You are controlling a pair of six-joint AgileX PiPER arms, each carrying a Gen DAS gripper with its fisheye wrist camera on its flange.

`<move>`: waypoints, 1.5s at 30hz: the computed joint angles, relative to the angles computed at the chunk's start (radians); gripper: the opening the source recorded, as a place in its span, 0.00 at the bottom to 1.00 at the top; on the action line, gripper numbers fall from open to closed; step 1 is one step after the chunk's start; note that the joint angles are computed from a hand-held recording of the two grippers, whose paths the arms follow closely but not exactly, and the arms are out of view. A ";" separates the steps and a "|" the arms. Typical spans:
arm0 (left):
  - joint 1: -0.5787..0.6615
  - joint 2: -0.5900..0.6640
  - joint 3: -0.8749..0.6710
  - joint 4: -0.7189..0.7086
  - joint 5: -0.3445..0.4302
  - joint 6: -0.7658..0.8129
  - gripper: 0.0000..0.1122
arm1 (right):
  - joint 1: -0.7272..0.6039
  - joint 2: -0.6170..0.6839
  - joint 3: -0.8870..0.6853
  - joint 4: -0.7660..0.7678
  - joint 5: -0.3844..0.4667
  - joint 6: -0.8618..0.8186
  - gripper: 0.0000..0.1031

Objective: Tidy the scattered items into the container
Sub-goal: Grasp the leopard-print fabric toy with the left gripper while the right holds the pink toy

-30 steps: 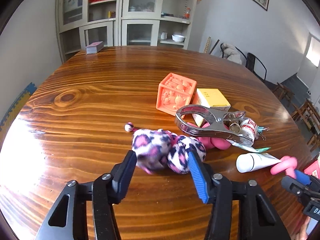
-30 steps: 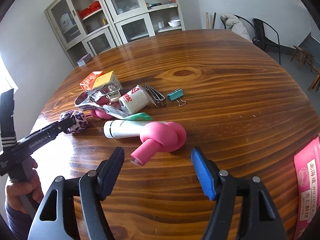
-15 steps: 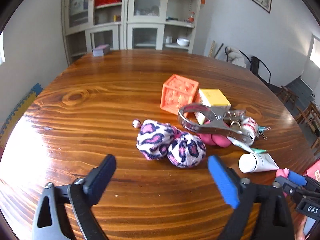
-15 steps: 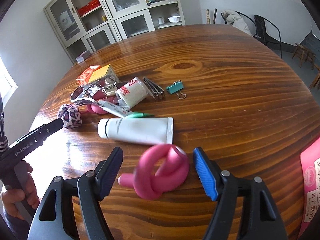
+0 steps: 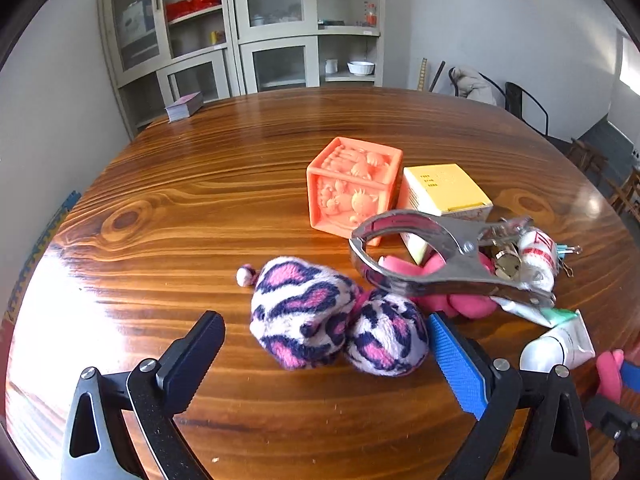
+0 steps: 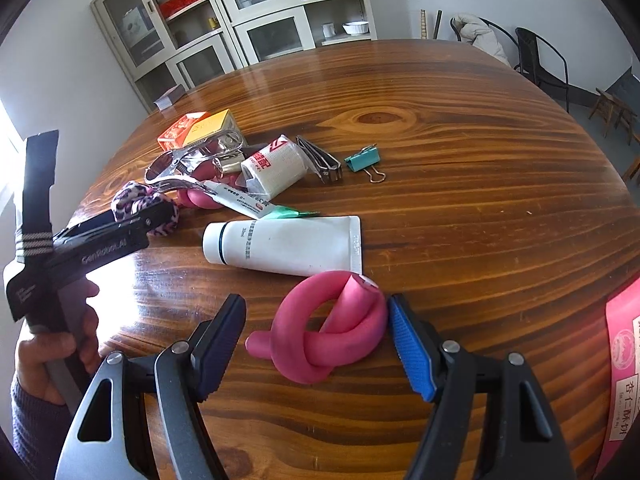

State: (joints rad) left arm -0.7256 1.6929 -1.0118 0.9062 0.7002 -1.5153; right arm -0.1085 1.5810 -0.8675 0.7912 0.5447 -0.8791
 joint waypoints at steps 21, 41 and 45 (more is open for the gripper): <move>0.004 -0.186 0.174 0.016 -0.080 -0.154 0.27 | 0.052 -0.038 0.039 -0.100 -0.090 0.075 0.57; -0.019 0.009 -0.008 0.036 0.071 -0.050 0.89 | 0.033 -0.027 0.017 -0.088 -0.049 0.072 0.57; 0.032 0.058 -0.069 0.005 0.066 0.017 0.89 | 0.041 -0.029 0.021 -0.089 -0.053 0.074 0.57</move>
State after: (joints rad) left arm -0.6940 1.7507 -1.0807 0.9113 0.7658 -1.4980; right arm -0.0673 1.5524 -0.8463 0.7026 0.4921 -0.8049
